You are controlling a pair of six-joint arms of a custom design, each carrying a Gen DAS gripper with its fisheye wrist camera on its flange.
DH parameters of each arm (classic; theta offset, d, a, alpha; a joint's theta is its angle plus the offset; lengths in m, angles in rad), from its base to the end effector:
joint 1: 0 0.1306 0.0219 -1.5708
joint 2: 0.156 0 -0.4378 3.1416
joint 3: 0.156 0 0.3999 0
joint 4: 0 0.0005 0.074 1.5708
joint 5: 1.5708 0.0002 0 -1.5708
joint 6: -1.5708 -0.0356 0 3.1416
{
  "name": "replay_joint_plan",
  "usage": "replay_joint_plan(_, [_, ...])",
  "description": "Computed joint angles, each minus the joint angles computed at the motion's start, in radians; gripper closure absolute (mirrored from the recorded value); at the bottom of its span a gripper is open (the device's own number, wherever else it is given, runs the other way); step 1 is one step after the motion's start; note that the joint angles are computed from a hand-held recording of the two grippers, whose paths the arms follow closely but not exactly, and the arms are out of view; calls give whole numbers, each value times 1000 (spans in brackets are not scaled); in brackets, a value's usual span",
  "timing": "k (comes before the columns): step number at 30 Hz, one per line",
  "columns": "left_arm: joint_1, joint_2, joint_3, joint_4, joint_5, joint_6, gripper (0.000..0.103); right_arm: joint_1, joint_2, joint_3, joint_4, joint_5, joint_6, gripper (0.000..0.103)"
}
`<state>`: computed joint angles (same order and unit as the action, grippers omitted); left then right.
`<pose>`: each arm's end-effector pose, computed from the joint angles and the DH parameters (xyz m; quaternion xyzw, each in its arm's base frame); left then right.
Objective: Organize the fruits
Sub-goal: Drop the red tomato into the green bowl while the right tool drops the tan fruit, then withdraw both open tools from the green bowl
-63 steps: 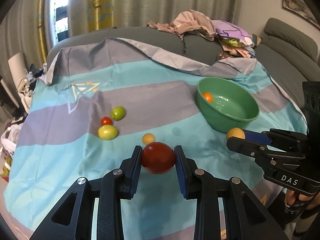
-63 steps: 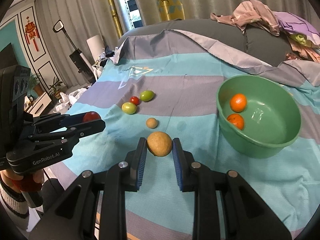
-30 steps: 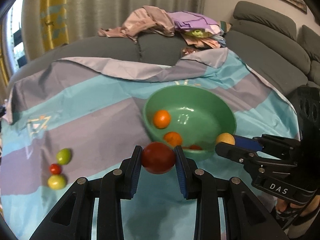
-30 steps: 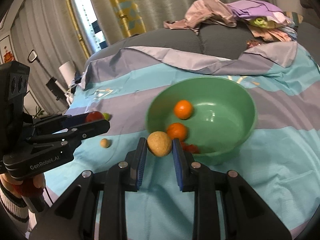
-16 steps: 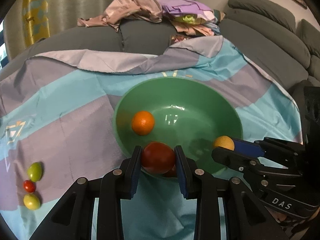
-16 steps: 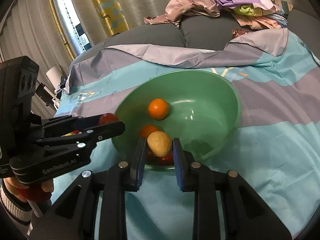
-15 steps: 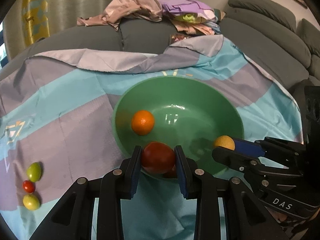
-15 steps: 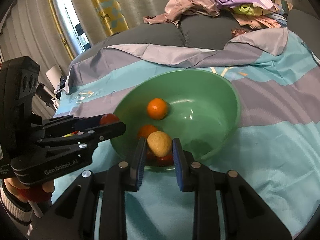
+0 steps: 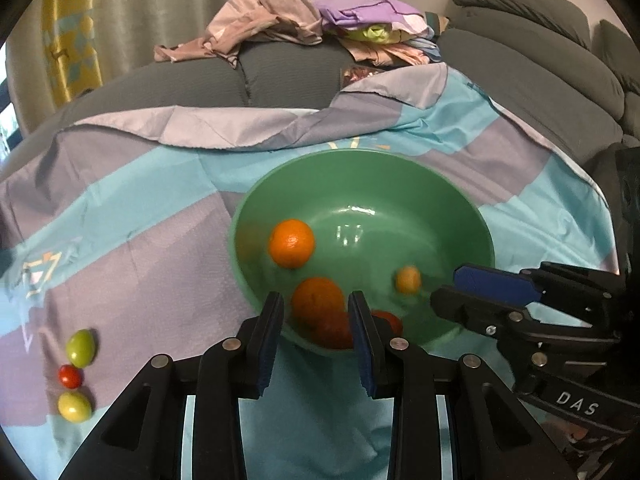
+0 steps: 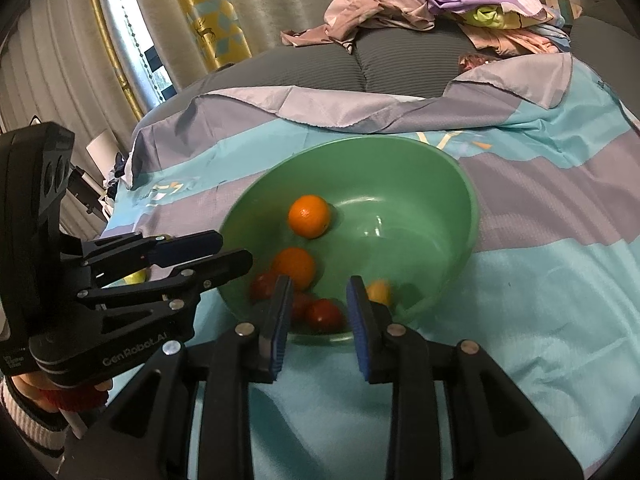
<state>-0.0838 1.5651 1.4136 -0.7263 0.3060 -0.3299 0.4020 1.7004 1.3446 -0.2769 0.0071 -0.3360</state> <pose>0.5487 -0.0574 0.4199 0.2416 0.8991 -0.1011 0.3507 0.5602 0.2373 0.3464 -0.0278 0.8916 0.1601 0.4227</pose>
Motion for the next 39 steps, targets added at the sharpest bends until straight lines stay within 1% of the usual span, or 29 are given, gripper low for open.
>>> replay_joint_plan(2, [5,-19,-16,12,-11,-1,65,6,-16,-13,6,6,-2,71])
replay_joint_plan(3, [10,-32,-27,17,-16,1,57,10,-26,-22,10,8,-3,69])
replay_joint_plan(4, [14,-42,-36,21,-22,3,52,13,-31,-27,11,10,-6,66])
replay_joint_plan(8, [38,-91,-75,32,-43,11,52,30,-66,-59,25,4,-18,61])
replay_joint_plan(12, [67,-140,-114,35,-64,16,52,56,-91,-74,19,6,-19,51])
replay_joint_plan(14, [79,-160,-130,39,-71,19,50,70,-103,-81,20,10,-16,49])
replay_joint_plan(16, [89,-180,-147,48,-97,29,44,81,-113,-85,19,8,-17,48])
replay_joint_plan(20, [123,-212,-173,42,-83,36,43,111,-120,-79,-1,14,-4,45])
replay_joint_plan(23, [143,-228,-185,44,-86,43,43,135,-121,-70,-17,19,12,40])
replay_joint_plan(31, [204,-248,-202,43,-62,63,42,174,-109,-40,-48,23,39,38])
replay_joint_plan(39, [261,-245,-211,37,-38,64,42,200,-82,1,-92,25,57,38])
